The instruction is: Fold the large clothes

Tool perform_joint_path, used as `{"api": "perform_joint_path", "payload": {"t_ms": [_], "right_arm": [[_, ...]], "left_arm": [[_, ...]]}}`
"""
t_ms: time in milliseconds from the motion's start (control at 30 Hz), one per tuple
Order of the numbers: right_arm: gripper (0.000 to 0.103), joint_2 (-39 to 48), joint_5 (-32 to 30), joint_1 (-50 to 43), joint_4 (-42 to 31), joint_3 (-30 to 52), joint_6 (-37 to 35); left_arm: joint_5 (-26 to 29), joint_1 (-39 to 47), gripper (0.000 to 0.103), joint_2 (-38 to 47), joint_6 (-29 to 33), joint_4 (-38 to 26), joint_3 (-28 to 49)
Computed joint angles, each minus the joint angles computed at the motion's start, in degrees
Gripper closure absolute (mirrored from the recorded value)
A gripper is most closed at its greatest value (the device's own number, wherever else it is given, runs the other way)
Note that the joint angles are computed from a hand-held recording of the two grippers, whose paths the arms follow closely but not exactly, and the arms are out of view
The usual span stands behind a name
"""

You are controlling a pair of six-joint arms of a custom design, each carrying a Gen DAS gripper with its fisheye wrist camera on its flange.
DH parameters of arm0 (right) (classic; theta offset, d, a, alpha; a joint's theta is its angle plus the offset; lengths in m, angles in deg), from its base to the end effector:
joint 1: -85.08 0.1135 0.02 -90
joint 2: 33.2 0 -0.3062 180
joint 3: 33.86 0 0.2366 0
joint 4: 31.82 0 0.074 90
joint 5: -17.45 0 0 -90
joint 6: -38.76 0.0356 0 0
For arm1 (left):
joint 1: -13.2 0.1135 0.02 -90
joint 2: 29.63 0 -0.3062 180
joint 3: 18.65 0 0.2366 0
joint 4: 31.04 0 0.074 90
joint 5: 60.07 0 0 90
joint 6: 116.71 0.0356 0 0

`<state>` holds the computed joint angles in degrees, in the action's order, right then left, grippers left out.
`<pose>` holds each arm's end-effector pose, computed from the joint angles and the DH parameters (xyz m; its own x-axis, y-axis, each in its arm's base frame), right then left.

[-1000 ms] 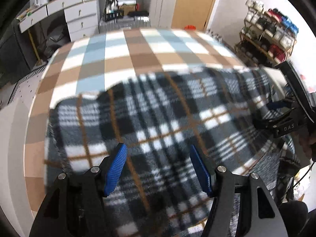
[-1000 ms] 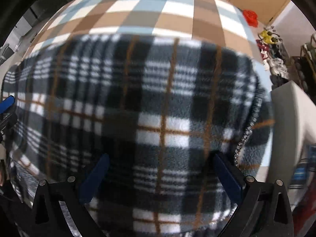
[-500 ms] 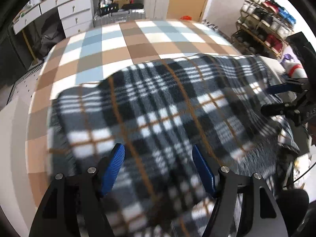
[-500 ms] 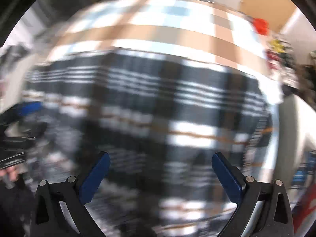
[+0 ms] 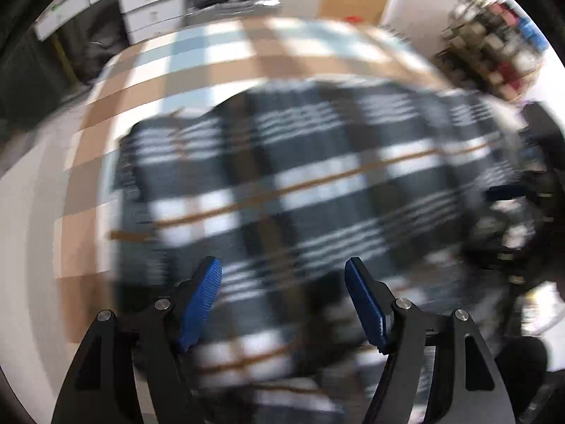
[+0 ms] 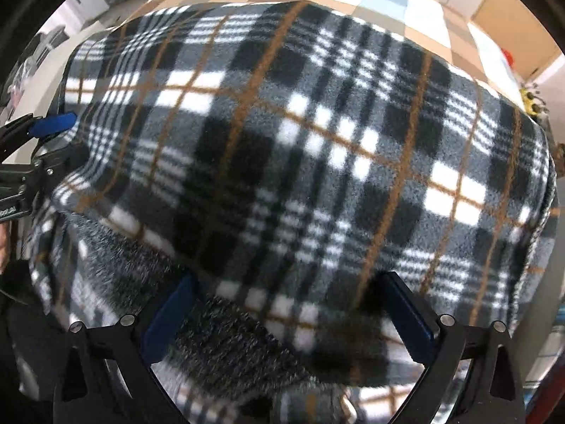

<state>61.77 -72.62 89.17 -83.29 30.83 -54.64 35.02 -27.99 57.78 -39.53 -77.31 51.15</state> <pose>0.2659 0.0191 0.1908 -0.9812 -0.1296 -0.1433 -0.1299 0.9915 -0.0073 0.2085 -0.1867 0.2495 -0.8109 0.4160 -0.4116 0.5183 0.8370 -0.1754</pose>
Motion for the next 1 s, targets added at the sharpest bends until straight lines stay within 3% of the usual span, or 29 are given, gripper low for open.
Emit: {"api": "perform_joint_path", "payload": {"t_ms": [67,133,233,333,500,700,1000], "right_arm": [[0.0,-4.15,-1.43,-1.93,-0.11,0.67,-1.13],[0.0,-4.01,-0.56,-3.73,0.15,3.01,-2.67],[0.0,1.74,0.11,-8.06,1.35,7.21,-1.71],[0.0,7.16,1.05,-8.39,2.06,8.11,0.75],[0.0,10.25,3.7,-5.7,4.14,9.56,1.33],[0.0,17.49,4.31,-3.87,-0.61,20.35,4.38],[0.0,22.99,3.82,-4.02,0.04,28.95,2.83]], "left_arm": [[2.28,-1.9,0.035,-0.72,-0.32,0.94,1.46],[1.15,-3.8,0.035,1.97,-0.86,1.15,4.11],[-0.93,-3.92,0.035,9.13,-1.47,-0.13,8.12],[0.37,-2.44,0.034,13.01,-0.06,-0.46,10.4],[2.12,0.0,0.028,19.77,2.18,-6.34,19.75],[0.93,1.2,0.027,27.16,6.38,-13.75,31.52],[0.16,4.24,0.024,41.39,10.0,-26.09,55.37]]}}
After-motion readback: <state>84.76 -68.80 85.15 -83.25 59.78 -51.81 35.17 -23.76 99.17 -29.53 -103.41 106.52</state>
